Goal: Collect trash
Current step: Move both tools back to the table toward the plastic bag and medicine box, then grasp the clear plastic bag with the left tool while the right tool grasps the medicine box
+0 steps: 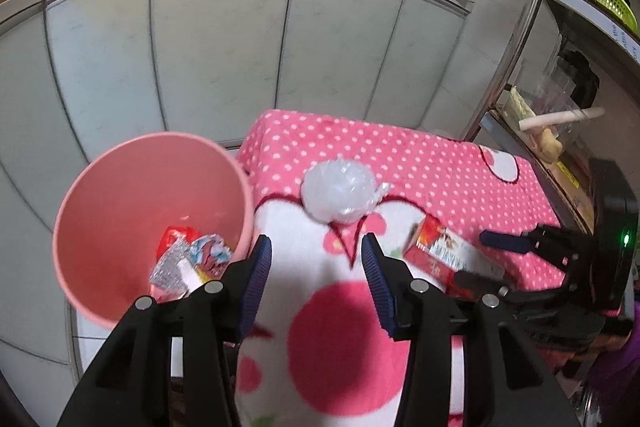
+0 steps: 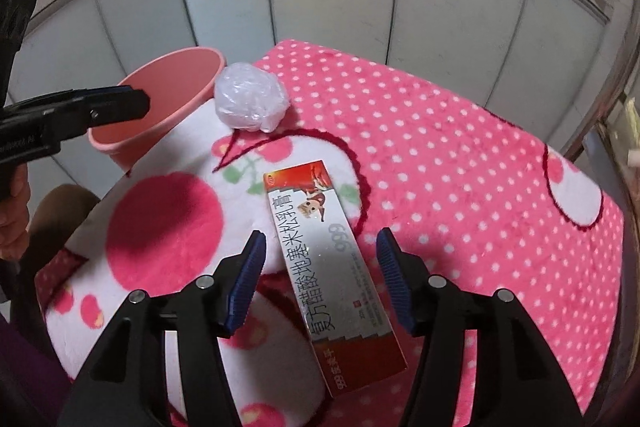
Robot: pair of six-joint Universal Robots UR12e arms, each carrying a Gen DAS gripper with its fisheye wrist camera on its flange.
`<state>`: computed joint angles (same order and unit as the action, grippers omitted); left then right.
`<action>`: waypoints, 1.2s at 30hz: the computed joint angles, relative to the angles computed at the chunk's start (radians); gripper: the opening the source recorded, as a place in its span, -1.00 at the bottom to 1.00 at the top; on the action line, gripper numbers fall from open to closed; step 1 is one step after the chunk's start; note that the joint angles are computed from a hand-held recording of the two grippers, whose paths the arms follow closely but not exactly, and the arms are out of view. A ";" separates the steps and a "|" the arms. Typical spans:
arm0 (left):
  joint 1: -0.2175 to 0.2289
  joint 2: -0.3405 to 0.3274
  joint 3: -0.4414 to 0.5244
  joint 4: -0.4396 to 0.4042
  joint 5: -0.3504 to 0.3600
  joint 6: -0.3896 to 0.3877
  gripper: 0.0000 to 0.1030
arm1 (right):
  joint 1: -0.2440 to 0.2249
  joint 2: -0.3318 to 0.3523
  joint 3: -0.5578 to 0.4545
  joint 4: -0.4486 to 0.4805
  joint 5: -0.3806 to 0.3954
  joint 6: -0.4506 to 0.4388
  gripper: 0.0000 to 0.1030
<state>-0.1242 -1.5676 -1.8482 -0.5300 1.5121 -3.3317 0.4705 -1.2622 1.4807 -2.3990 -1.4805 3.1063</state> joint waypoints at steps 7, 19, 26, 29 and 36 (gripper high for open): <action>-0.015 -0.069 0.060 0.006 0.003 0.043 -0.11 | -0.003 -0.003 0.011 0.020 -0.026 0.068 -0.07; -0.016 -0.146 0.116 -0.028 -0.006 0.024 -0.29 | -0.005 -0.058 0.057 0.042 -0.146 0.329 -0.19; -0.024 -0.117 0.078 0.038 -0.015 0.017 -0.78 | -0.004 -0.065 0.067 0.041 -0.143 0.365 -0.19; -0.023 -0.089 0.057 0.059 -0.026 0.026 -0.79 | -0.006 -0.068 0.072 0.042 -0.124 0.374 -0.18; -0.024 -0.029 0.013 0.063 -0.067 0.031 -0.79 | -0.008 -0.082 0.085 0.063 -0.071 0.388 -0.17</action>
